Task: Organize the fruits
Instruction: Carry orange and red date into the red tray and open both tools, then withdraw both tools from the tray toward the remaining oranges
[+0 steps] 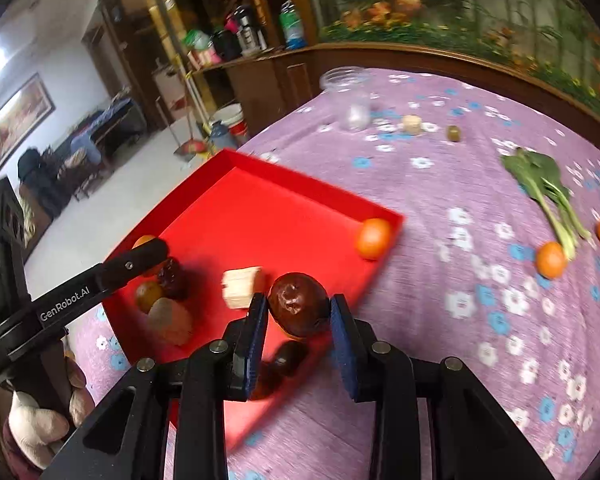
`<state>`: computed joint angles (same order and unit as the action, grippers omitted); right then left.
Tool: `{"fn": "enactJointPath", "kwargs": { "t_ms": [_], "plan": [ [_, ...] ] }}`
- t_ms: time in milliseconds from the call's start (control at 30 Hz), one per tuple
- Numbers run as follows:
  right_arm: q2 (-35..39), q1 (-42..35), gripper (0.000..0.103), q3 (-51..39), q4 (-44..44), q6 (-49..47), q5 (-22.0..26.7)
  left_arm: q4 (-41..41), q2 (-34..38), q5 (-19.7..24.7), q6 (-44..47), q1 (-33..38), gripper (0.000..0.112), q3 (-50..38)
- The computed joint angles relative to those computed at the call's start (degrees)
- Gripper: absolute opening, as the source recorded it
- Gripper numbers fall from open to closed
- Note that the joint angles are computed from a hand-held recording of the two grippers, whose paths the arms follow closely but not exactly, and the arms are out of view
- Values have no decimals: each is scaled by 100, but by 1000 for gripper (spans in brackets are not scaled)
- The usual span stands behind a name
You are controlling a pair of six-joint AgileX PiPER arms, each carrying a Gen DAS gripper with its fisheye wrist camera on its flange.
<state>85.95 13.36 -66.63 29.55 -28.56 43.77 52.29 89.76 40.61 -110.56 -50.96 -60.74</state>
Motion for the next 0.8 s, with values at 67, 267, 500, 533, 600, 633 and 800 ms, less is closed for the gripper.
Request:
{"fn": "enactJointPath", "kwargs": {
  "t_ms": [67, 267, 500, 533, 600, 633, 800],
  "plan": [
    [62, 289, 35, -22, -279, 260, -215, -52, -33, -67, 0, 54, 33, 60],
    [271, 630, 35, -286, -368, 419, -152, 38, -242, -215, -282, 164, 47, 284],
    [433, 886, 36, -325, -239, 305, -96, 196, -476, -92, -509, 143, 57, 418],
    [440, 899, 36, -327, -241, 327, -87, 220, -511, -68, -569, 136, 58, 439],
    [430, 869, 37, -337, -165, 305, -30, 245, -570, -65, -635, 141, 58, 489],
    [415, 836, 38, -333, -127, 277, -24, 230, -579, -44, -627, 140, 59, 475],
    [258, 678, 42, -238, 8, 181, 26, 190, -630, -19, -601, 116, 59, 493]
  ]
}}
